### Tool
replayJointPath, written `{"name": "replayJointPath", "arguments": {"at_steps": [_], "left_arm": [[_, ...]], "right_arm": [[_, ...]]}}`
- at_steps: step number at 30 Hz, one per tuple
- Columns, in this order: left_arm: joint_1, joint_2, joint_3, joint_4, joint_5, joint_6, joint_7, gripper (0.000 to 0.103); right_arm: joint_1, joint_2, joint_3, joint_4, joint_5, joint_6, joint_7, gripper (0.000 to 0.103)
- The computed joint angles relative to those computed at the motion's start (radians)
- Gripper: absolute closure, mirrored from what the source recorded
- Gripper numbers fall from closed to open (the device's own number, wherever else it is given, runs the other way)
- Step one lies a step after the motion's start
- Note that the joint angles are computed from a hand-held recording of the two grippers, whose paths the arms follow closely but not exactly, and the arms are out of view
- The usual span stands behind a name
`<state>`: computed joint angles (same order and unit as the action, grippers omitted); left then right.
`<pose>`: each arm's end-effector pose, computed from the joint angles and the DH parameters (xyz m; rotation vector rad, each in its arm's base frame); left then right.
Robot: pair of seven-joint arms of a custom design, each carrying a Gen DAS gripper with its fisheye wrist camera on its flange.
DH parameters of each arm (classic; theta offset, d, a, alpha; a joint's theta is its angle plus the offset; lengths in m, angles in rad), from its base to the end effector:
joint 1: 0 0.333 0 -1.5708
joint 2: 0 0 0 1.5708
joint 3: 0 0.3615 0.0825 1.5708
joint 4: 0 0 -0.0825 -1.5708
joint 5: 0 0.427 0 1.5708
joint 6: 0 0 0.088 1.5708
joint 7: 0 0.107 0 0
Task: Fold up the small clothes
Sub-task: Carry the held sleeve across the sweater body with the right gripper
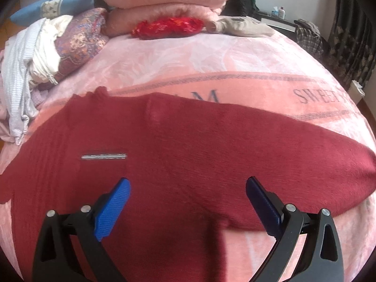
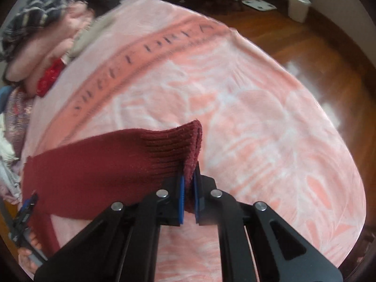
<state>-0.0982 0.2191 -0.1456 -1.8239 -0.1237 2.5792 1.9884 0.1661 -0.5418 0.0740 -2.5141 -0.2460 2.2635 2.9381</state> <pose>0.6882 -0.1610 0.5015 -1.3250 2.4023 -0.6174 0.4138 0.0974 0.5174 -0.7944 2.7178 -0.3505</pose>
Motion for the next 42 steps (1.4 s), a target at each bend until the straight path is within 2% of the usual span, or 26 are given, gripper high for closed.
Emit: {"name": "replayJointPath", "arguments": {"at_steps": [2,6,11,17,26,30,34,38,40,42], "left_arm": [[0.001,0.015,0.011,0.018,0.017,-0.017,-0.018,0.004],[0.016,0.039,0.020,0.053,0.023,-0.043,-0.020,0.004],[0.052,0.070,0.020,0.118,-0.005,-0.093,0.032,0.004],[0.091,0.123,0.037,0.215,-0.020,-0.155,0.067,0.004],[0.152,0.200,0.046,0.359,-0.051,-0.293,0.102,0.004],[0.179,0.220,0.047,0.397,-0.070,-0.322,0.129,0.004],[0.197,0.243,0.050,0.437,-0.081,-0.365,0.138,0.004],[0.210,0.256,0.051,0.455,-0.087,-0.381,0.143,0.004],[0.214,0.255,0.050,0.452,-0.090,-0.380,0.151,0.004],[0.219,0.255,0.045,0.454,-0.102,-0.394,0.155,0.004]], "right_arm": [[-0.004,0.037,0.010,-0.002,0.000,0.001,0.025,0.098],[-0.001,0.100,0.033,0.068,-0.044,-0.084,0.044,0.098],[0.030,0.193,0.062,0.226,-0.144,-0.181,-0.011,0.098],[0.088,0.364,0.053,0.407,-0.186,-0.138,-0.165,0.098],[0.159,0.651,0.036,0.704,-0.025,0.082,-0.415,0.098],[0.189,0.805,0.049,0.889,0.053,0.086,-0.539,0.098],[0.226,0.974,0.061,1.118,0.106,0.022,-0.652,0.098],[0.238,1.073,0.075,1.240,0.186,0.035,-0.728,0.097],[0.251,1.127,0.066,1.315,0.209,-0.005,-0.726,0.090],[0.249,1.135,0.070,1.315,0.244,0.013,-0.732,0.080]]}}
